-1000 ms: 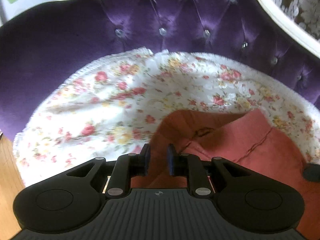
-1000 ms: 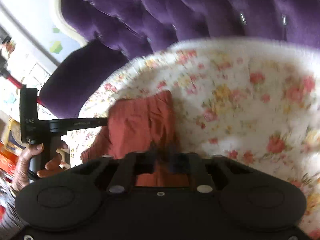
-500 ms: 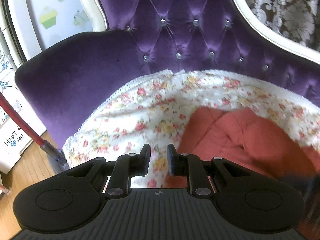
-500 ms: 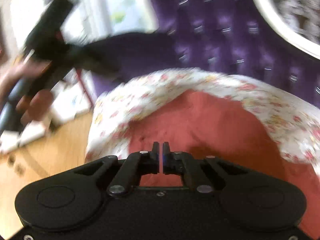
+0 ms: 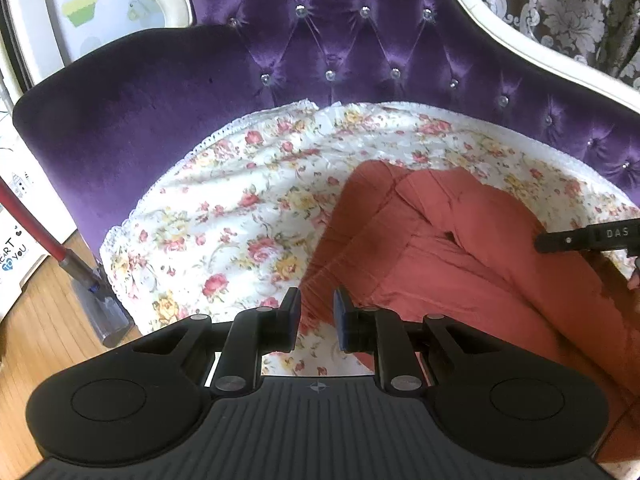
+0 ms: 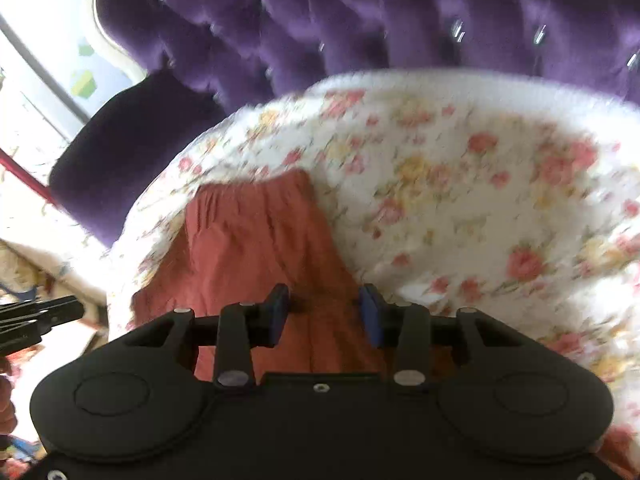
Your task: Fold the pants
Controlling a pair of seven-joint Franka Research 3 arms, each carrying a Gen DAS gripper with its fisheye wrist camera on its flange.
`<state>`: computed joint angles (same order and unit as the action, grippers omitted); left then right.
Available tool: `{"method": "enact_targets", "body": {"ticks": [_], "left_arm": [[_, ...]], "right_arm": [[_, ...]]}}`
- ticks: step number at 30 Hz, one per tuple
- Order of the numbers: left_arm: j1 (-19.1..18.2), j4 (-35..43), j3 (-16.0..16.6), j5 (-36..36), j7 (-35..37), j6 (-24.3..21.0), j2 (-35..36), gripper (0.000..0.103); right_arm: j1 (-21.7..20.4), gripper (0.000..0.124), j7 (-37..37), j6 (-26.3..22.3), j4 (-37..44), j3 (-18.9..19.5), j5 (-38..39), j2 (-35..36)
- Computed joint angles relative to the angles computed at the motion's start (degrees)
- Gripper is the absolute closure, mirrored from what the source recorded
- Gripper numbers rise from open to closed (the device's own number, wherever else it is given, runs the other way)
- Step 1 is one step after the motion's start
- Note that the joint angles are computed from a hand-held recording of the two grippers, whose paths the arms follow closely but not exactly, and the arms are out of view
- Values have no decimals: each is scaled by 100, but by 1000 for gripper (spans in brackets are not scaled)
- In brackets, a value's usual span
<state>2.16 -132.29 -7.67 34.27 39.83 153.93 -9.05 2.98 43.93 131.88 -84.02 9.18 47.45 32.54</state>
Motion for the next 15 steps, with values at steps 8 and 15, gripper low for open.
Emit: {"method": "enact_targets", "body": {"ticks": [8, 15], "left_arm": [[25, 138, -83, 324, -282, -34, 5, 84], [-26, 492, -94, 600, -535, 43, 216, 84]], "right_arm": [[-172, 104, -1534, 687, -1281, 352, 1252, -1038], [620, 112, -4870, 2063, -3498, 662, 2751, -2645]]}}
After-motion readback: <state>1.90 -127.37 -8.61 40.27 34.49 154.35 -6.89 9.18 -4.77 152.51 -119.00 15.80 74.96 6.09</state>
